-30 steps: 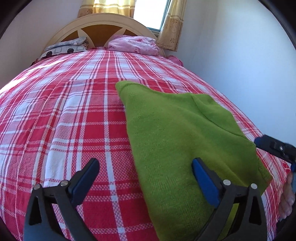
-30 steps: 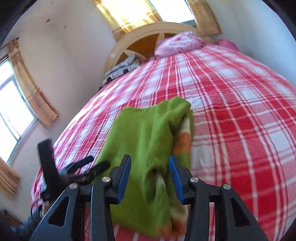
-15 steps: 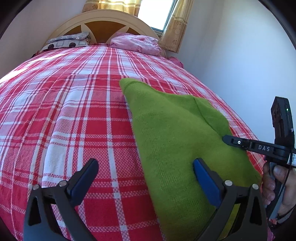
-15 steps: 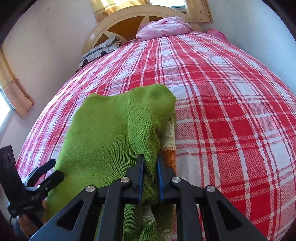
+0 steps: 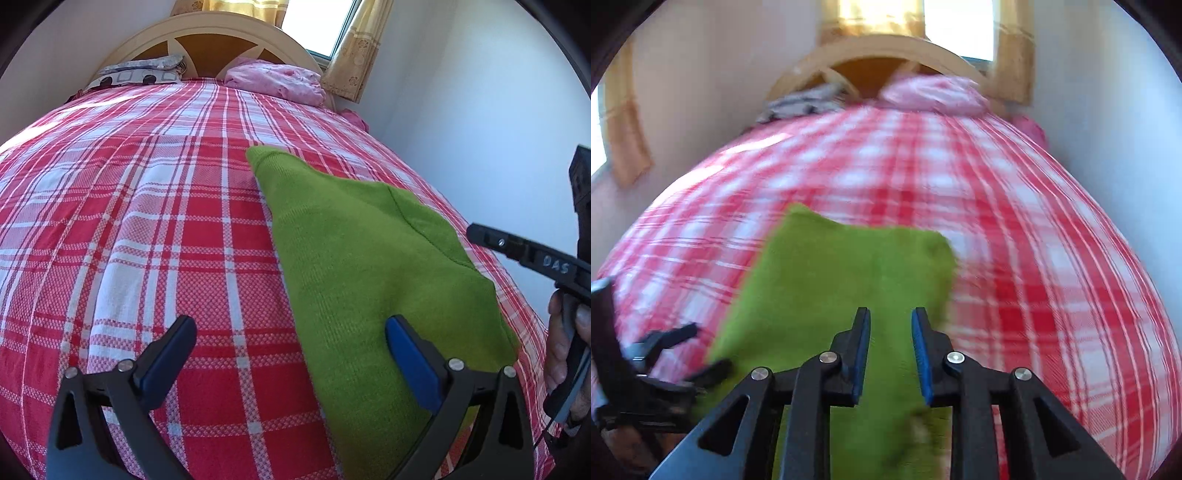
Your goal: Fold small clothes
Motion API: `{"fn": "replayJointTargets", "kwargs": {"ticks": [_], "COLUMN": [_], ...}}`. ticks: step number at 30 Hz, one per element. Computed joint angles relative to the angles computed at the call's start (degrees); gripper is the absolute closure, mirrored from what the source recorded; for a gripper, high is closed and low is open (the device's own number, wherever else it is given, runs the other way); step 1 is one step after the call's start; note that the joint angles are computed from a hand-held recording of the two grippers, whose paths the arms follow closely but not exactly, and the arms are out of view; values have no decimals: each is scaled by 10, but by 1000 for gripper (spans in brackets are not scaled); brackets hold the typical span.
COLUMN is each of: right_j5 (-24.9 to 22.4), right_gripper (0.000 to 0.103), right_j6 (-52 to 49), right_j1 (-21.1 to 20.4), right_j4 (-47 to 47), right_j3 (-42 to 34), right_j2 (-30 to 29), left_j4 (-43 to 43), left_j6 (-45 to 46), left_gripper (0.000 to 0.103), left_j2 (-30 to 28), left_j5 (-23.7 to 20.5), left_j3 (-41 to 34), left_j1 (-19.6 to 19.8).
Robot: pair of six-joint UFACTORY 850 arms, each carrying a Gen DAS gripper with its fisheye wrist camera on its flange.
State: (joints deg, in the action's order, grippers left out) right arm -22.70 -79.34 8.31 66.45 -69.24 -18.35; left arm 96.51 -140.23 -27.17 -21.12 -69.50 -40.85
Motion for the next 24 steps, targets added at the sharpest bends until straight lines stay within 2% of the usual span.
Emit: {"fn": "replayJointTargets", "kwargs": {"ticks": [4, 7, 9, 13, 16, 19, 22, 24], "right_j5": [-84, -73, -85, -121, -97, -132, -121, -140], "right_gripper": [79, 79, 79, 79, 75, 69, 65, 65], "right_j6": [110, 218, 220, 205, 142, 70, 52, -9], "right_j1": [39, 59, 52, 37, 21, -20, -43, -57], "right_j4": [-153, -255, -226, -178, -123, -27, -28, 17], "right_j3": [-68, -108, -130, -148, -102, -60, -30, -14], "right_j2": [-58, -105, -129, -143, -107, -78, -68, -65], "left_j4": [-3, -5, -32, -30, -24, -9, 6, -22], "left_j6": [4, 6, 31, 28, 25, 8, -4, 37], "left_gripper": [0, 0, 0, 0, 0, 0, 0, 0], "left_j2": [-1, -2, -5, -6, -7, -6, -3, -8], "left_j5": [-1, 1, 0, 7, 10, 6, 9, 23], "left_j3": [-1, -2, -7, -8, -9, -6, -2, -10], "left_j1": [0, 1, 2, 4, 5, 4, 2, 1]}}
